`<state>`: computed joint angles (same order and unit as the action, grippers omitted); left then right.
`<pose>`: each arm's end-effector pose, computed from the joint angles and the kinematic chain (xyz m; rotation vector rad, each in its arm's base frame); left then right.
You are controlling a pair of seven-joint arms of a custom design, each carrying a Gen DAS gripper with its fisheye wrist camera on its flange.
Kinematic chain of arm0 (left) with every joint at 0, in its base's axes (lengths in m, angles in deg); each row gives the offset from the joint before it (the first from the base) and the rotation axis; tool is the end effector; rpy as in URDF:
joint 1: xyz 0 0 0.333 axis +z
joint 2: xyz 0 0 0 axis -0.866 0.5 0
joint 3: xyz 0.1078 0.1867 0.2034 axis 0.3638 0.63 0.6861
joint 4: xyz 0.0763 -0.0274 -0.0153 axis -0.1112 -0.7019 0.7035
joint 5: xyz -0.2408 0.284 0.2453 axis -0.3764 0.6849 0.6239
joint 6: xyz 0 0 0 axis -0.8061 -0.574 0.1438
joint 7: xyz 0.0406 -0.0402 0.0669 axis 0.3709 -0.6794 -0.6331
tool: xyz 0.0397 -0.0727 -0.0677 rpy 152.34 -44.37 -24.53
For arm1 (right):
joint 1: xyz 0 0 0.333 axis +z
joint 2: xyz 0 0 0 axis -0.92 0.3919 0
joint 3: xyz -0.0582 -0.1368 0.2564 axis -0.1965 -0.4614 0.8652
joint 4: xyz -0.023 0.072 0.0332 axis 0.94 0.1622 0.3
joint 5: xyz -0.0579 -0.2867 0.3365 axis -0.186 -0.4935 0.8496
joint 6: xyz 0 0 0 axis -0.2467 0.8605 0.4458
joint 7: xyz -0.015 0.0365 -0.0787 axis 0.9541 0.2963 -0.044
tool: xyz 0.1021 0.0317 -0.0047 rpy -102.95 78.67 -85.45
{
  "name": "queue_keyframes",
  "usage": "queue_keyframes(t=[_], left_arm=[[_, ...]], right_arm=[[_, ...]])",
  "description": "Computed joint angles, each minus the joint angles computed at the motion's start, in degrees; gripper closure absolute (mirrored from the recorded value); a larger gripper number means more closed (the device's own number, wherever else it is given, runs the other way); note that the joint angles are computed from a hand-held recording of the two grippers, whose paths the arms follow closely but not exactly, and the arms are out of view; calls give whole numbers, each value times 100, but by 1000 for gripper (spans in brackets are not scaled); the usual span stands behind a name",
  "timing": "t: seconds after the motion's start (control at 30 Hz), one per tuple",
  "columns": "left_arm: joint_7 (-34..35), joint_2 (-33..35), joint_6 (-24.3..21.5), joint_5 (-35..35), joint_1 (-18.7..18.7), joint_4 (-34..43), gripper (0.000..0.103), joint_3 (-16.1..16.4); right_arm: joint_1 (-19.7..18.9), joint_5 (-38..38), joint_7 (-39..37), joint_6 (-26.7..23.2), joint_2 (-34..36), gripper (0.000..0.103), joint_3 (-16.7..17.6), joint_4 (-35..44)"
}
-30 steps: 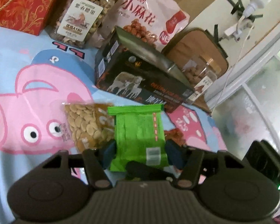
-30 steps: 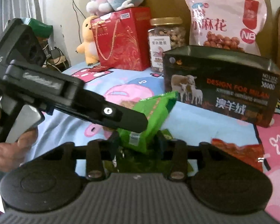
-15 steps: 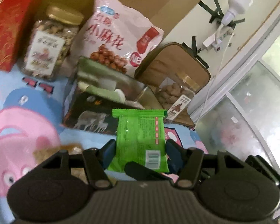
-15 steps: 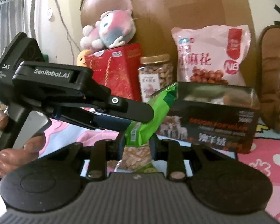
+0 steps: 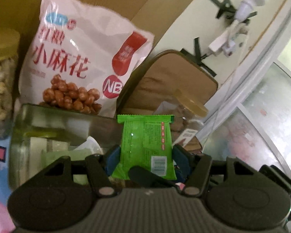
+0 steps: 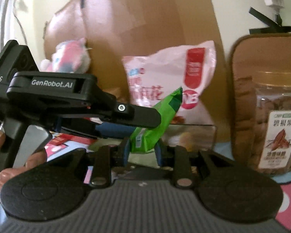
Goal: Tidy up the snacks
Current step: 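Lift the bright green packet with the left tool and drop it into the box, then reach the left tool to the red-orange packet and grasp it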
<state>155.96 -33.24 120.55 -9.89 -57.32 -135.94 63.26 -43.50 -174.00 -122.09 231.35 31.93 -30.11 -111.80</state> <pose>0.6970 -0.1459 0.5127 1.2081 -2.2074 1.4801 0.5375 0.3700 0.4991 -1.3494 1.4965 -0.6991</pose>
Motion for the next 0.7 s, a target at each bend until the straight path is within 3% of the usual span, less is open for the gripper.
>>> queue_keyframes(t=[0.1,0.13,0.17,0.33,0.4,0.5,0.6,0.7], left_arm=[[-151,110,446,269,-147,26,43,-23],[-155,82,611,341,-176,-34,43,-30],[-169,66,680,375,-173,-70,43,-29],[163,-512,502,-156,52,-646,41,43],[470,-889,224,-488,119,-1023,41,187],[689,-1466,-207,-638,123,-1693,41,480],[636,-1851,-611,-415,58,-2244,41,729],[390,-2030,-945,-124,-7,-2614,41,873]], right_arm=[[44,354,-474,-464,65,69,30,-24],[94,460,-626,-791,80,63,57,-24],[141,456,-613,-1040,52,51,73,-64],[147,145,280,-1318,-504,48,185,-569],[153,183,559,-1456,-873,48,323,-937],[119,520,1009,-1256,-1334,48,492,-1477],[55,959,1534,-735,-1694,49,624,-1994],[45,1618,1693,-573,-1927,49,797,-2397]])
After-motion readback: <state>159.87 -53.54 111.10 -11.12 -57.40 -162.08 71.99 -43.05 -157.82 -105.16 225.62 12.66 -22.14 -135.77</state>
